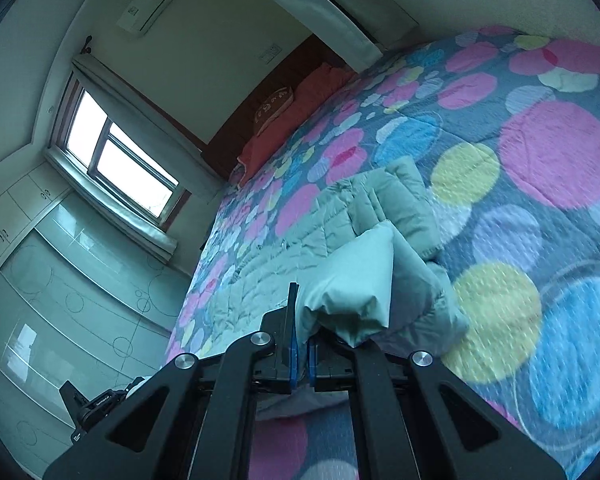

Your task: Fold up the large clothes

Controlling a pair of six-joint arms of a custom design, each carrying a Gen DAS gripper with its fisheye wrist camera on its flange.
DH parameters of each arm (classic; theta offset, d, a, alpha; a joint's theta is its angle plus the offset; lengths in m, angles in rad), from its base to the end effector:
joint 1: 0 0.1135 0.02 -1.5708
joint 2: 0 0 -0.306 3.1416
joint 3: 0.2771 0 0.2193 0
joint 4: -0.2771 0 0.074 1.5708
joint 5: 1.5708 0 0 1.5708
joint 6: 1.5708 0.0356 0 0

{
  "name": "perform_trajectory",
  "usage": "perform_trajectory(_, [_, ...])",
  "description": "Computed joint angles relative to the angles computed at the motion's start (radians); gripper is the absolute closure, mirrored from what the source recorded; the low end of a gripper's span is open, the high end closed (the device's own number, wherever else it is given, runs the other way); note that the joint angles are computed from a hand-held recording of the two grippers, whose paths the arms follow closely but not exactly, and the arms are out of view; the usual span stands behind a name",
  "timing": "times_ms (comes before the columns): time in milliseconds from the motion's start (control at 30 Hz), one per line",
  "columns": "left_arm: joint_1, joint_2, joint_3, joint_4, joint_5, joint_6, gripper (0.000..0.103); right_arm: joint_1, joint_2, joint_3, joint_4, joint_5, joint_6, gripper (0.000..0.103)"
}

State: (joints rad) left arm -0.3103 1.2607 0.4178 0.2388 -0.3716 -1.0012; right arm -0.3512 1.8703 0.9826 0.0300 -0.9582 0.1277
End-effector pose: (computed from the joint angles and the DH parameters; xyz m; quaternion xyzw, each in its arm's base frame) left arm 0.1943 -0.0487 0.2265 -0.3754 0.7897 -0.1489 0.4618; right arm 0.3403 -0.0937 0.2087 0.0409 0.8460 0.3947 0.3560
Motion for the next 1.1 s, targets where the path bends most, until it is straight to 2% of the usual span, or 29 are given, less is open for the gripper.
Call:
perform_trajectory(67, [0.103, 0.118, 0.07, 0.048, 0.076, 0.061, 0.101, 0.059, 0.066, 0.092, 0.028, 0.05, 0.068, 0.1])
perform_trajectory(200, [0.218, 0.335, 0.238, 0.064, 0.153, 0.147, 0.101, 0.154, 0.209, 0.31, -0.005, 0.152, 0.133, 0.1])
perform_trajectory(333, [0.258, 0.52, 0.412, 0.026, 0.15, 0.218, 0.101, 0.221, 0.379, 0.556, -0.106, 0.225, 0.152, 0.1])
perform_trajectory(500, [0.281, 0.684, 0.548, -0.01, 0.138, 0.28, 0.101, 0.265, 0.57, 0.805, -0.235, 0.288, 0.162, 0.1])
perform_trajectory(633, [0.298, 0.772, 0.596, -0.009, 0.152, 0.291, 0.101, 0.278, 0.655, 0.899, -0.282, 0.309, 0.162, 0.1])
perform_trajectory(867, [0.3, 0.842, 0.664, -0.036, 0.158, 0.323, 0.099, 0.292, 0.678, 0.92, -0.283, 0.334, 0.136, 0.098])
perform_trajectory(900, [0.301, 0.835, 0.662, -0.034, 0.163, 0.335, 0.093, 0.292, 0.678, 0.933, -0.303, 0.336, 0.121, 0.097])
perform_trajectory(933, [0.303, 0.821, 0.652, -0.02, 0.18, 0.351, 0.082, 0.29, 0.675, 0.94, -0.316, 0.329, 0.107, 0.094])
perform_trajectory(967, [0.303, 0.805, 0.64, -0.006, 0.189, 0.363, 0.075, 0.286, 0.668, 0.937, -0.318, 0.314, 0.096, 0.082])
perform_trajectory(1000, [0.302, 0.785, 0.625, 0.009, 0.189, 0.373, 0.057, 0.282, 0.654, 0.921, -0.308, 0.301, 0.086, 0.066])
perform_trajectory(1033, [0.302, 0.756, 0.6, 0.033, 0.186, 0.384, 0.044, 0.277, 0.63, 0.89, -0.285, 0.299, 0.078, 0.058])
perform_trajectory(1067, [0.299, 0.736, 0.589, 0.04, 0.179, 0.389, 0.041, 0.273, 0.603, 0.851, -0.253, 0.303, 0.071, 0.048])
perform_trajectory(1100, [0.298, 0.715, 0.578, 0.044, 0.173, 0.4, 0.039, 0.268, 0.579, 0.82, -0.229, 0.304, 0.061, 0.044])
